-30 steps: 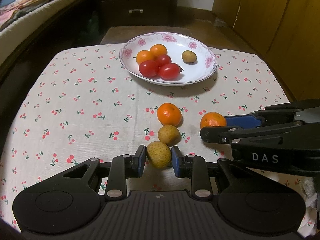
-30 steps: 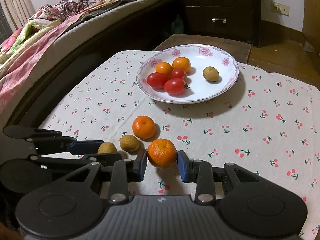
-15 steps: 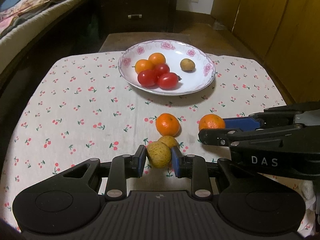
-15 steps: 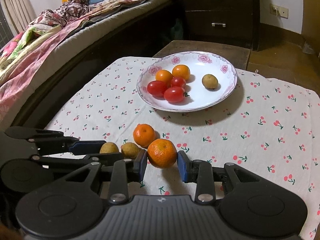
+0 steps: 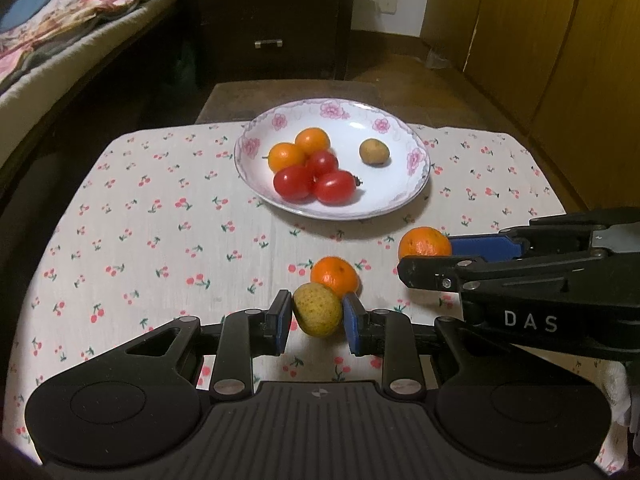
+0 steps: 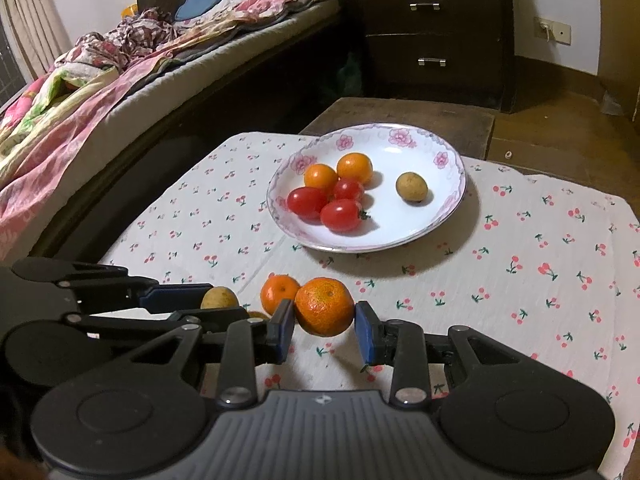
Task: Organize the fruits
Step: 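Carry the yellow-brown fruit with the left tool toward the bowl while the right tool carries the orange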
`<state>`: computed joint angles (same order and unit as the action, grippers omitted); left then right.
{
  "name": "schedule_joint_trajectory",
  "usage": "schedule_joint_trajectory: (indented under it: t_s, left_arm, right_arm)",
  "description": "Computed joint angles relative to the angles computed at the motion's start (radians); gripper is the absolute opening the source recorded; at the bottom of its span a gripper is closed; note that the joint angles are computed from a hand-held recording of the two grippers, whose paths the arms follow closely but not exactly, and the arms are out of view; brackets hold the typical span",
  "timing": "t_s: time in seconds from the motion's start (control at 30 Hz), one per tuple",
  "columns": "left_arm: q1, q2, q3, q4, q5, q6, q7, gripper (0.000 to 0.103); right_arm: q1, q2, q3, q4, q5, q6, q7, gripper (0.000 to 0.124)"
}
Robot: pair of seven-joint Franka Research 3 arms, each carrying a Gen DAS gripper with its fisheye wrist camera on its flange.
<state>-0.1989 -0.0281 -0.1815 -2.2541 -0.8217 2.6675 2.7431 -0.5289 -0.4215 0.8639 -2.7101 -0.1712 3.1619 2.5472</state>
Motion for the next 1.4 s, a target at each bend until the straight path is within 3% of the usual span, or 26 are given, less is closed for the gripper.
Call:
schedule_joint_trajectory:
  t_s: [0.3,0.77,1.4]
  left_arm:
    - [-0.002,0.016,-0.011,0.022,-0.013,0.019,0.003,0.034]
    - [0.005,0.077,-0.053,0.092,-0.003,0.061,-0.015,0.034]
    - [0.021,0.133,-0.096,0.147,0.029,0.097,-0.039,0.034]
  right_arm:
    - [-0.031,-0.001,0.009,0.013,-0.008,0.003,-0.002,0.052]
    - [-0.144,0.016,0.066,0.037,0.018,0.038,-0.020,0.053]
    - [-0.217,0.041,0.102,0.054,0.066,0.059,-0.080,0.053]
